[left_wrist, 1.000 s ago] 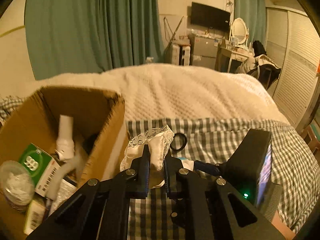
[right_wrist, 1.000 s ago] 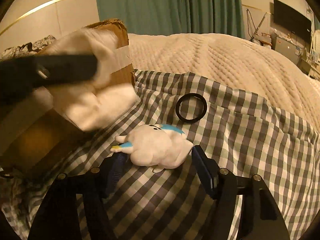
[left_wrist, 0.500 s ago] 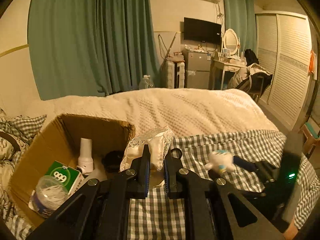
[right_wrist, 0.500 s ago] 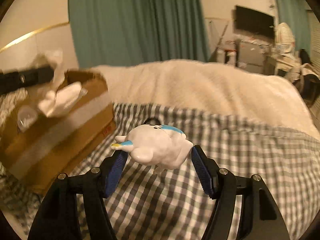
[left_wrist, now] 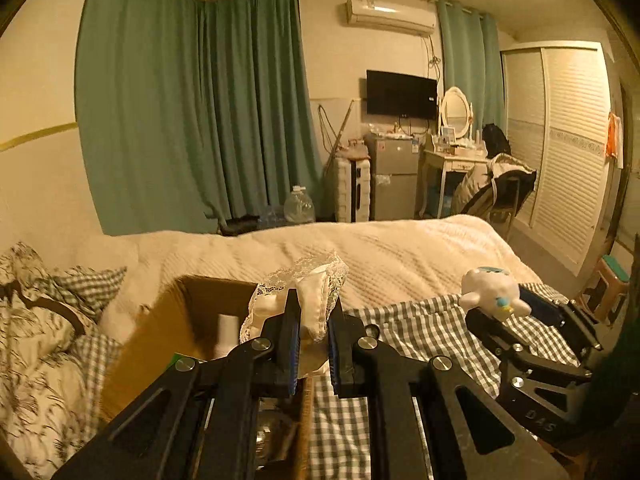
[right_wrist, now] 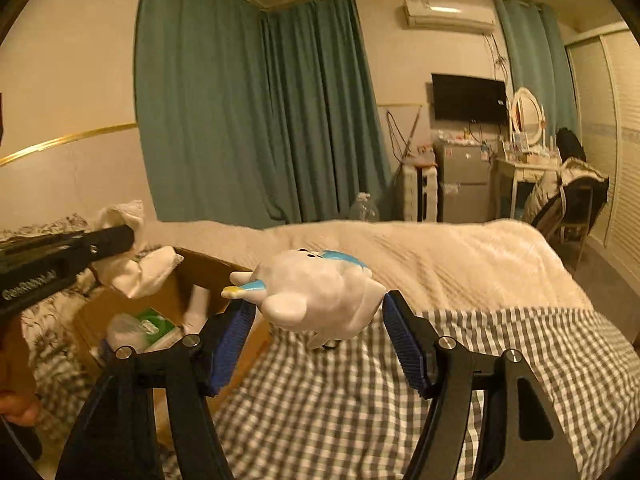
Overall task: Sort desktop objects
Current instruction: 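Carry the lace cloth over the box and drop it in with the left gripper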
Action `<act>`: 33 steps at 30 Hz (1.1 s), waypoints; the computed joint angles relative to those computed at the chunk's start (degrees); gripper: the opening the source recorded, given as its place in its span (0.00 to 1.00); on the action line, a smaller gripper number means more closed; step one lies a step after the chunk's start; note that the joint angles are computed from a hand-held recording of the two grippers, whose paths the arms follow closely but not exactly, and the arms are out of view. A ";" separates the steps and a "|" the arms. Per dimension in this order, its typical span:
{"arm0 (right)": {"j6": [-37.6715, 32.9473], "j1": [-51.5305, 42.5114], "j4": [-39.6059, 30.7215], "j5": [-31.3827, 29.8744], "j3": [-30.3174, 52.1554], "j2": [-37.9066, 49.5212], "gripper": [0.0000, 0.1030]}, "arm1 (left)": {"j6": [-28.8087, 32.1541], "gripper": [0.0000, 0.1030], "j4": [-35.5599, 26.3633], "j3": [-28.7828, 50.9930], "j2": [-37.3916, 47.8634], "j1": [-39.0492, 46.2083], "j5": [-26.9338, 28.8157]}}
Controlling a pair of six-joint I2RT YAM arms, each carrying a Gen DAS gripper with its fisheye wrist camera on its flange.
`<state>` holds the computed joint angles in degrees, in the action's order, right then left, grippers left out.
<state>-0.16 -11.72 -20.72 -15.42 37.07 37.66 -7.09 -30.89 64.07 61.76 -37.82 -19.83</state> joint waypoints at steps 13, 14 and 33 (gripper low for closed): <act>7.65 33.41 -7.84 27.74 12.45 -0.15 0.62 | 6.69 0.11 -4.31 0.77 -9.22 12.97 8.53; 8.17 36.38 -7.80 30.38 13.11 0.37 0.62 | 7.06 0.11 -4.46 0.84 -9.64 14.26 9.50; 11.48 43.04 -1.95 30.75 20.37 20.64 0.35 | 12.33 0.11 -1.17 -0.37 -1.57 39.59 27.64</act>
